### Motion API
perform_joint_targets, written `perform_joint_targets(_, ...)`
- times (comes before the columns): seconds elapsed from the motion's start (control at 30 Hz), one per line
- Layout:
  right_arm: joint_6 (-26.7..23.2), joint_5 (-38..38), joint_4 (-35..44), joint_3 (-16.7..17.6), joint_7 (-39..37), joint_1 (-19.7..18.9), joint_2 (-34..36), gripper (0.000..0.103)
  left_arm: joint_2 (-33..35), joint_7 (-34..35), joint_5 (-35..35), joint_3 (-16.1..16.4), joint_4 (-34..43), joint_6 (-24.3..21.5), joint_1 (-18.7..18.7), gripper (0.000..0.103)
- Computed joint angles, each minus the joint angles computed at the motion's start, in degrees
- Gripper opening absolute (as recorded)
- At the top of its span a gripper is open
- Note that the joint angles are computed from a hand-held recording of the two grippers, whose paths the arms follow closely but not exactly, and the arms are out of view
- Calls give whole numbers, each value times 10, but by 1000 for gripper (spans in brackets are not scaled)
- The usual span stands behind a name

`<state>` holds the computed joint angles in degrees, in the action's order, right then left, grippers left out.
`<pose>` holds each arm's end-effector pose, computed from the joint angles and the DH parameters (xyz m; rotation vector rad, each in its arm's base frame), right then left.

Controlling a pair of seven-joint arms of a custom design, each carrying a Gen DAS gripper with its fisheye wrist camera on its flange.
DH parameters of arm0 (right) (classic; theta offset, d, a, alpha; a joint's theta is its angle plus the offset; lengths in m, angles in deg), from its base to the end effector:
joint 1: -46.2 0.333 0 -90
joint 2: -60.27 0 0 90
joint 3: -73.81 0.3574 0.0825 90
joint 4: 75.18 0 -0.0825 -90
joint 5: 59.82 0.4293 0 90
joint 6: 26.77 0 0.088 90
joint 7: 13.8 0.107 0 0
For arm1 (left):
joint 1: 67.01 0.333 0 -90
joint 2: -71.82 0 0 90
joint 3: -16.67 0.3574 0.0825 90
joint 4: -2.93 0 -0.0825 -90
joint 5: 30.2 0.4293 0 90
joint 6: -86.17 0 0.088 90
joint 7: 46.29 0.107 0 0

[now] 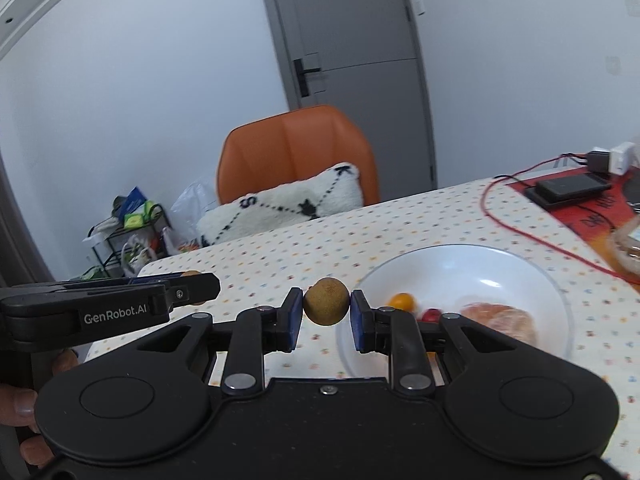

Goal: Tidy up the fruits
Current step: 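Carry both brown fruits over the white bowl with both grippers, then open the left gripper to drop its brown fruit while right releases its own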

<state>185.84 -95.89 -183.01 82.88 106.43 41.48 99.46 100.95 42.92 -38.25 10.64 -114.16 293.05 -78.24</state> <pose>0.7017 0.1122 0.2772 -1.5916 1.3060 -0.5418 0.6652 -0.1793 0.3184 -1.5721 1.7065 -1.1293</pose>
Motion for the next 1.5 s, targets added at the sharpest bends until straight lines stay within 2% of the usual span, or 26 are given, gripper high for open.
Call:
perform_joint_targets(0.43,20,44,-21,-27,-11,-7,-7,24,36,22,-13,13,57,-36,-38,24)
perform_joint_targets(0.8,12,50,-5,-30,-12,-27,7,24,89,16,-1,21,134,-88,-56,24)
perform_joint_targets(0.93,2,49,9,-27,-8,-37,17,24,113,11,2,35,170,-115,-71,24)
perform_joint_targets(1.23,-43,13,72,6,8,-73,59,24,158,-23,9,81,239,-168,-105,24)
perform_joint_targets(1.33,-63,-10,99,30,14,-92,78,24,165,-36,20,87,252,-182,-107,24)
perform_joint_targets(1.43,-78,-24,120,49,13,-105,92,24,169,-54,22,112,256,-181,-125,27)
perform_joint_targets(1.5,-88,-33,132,63,11,-114,101,24,168,-61,28,106,256,-182,-118,27)
